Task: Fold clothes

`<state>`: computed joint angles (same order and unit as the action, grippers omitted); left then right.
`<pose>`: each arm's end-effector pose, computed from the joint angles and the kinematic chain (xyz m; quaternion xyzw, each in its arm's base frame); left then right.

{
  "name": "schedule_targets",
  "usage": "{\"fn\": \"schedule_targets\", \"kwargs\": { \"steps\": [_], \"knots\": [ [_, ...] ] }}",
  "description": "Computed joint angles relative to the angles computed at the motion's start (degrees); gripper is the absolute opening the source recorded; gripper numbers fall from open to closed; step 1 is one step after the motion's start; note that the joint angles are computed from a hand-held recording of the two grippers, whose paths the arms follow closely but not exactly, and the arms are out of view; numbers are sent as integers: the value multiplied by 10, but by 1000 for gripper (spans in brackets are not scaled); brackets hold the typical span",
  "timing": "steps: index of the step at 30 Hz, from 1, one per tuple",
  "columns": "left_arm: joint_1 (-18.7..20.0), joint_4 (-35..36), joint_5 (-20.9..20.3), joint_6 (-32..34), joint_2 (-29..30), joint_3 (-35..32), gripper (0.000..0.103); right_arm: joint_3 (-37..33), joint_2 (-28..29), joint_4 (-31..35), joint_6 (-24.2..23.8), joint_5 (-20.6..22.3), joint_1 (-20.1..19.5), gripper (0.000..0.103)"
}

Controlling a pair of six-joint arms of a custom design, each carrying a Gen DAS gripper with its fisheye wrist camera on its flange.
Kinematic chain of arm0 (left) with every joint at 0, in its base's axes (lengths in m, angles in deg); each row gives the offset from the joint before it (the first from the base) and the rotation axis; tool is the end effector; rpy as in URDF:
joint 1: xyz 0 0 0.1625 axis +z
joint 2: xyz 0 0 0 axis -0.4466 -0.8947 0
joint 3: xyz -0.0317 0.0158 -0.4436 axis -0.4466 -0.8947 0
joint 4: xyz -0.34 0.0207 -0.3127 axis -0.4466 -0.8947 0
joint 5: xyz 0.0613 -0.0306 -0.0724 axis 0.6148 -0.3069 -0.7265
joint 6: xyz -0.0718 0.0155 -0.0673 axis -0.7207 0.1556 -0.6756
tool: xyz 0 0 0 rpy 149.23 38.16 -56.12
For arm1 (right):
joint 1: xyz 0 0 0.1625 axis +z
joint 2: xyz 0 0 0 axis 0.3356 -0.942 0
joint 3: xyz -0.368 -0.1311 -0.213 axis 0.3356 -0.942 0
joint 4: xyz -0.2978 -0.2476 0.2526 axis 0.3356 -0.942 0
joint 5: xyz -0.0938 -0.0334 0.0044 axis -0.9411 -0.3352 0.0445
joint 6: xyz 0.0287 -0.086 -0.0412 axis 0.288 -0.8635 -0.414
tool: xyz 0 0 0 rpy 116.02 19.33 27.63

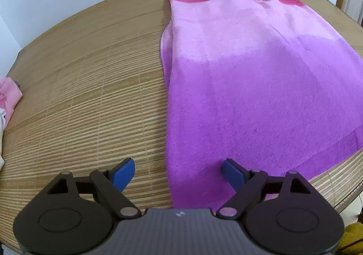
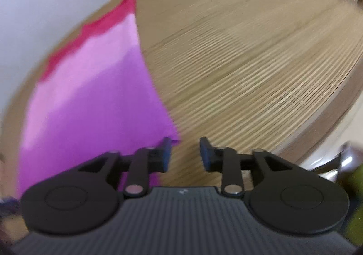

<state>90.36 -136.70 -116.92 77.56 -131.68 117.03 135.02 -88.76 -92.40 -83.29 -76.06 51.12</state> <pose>-0.1637 -0.8149 0.2337 0.2155 0.8619 -0.1969 0.4147 -0.1536 -0.7881 0.4706 -0.0968 -0.9029 0.3730 0.1906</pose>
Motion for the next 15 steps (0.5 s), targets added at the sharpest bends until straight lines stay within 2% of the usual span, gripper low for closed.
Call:
{"fn": "schedule_targets", "kwargs": {
  "steps": [2, 4, 5, 7, 9, 10, 11, 12, 15],
  "knots": [
    [-6, -2, 7, 13, 3, -1, 74, 3, 5, -20, 26, 22, -3, 41],
    [-16, -39, 4, 56, 3, 10, 72, 4, 13, -42, 51, 38, -6, 43],
    [-22, -65, 2, 84, 4, 17, 72, 4, 14, -47, 46, 39, -4, 44],
    [-38, -133, -9, 143, 7, 34, 72, 1, 19, -38, -3, 25, 5, 44],
    [-51, -182, -40, 180, 10, 44, 73, -2, 21, -15, -72, 10, 15, 45],
    [-57, -199, -62, 193, 11, 49, 74, -4, 22, 0, -96, 9, 17, 37],
    [-63, -214, -87, 205, 14, 53, 75, -7, 22, 15, -119, 7, 21, 13],
    [-68, -225, -111, 216, 18, 56, 75, -18, 23, 52, -124, 8, 22, 7],
    [-81, -231, -180, 246, 35, 57, 75, -60, 30, 122, -101, 33, 22, 7]
  ]
}}
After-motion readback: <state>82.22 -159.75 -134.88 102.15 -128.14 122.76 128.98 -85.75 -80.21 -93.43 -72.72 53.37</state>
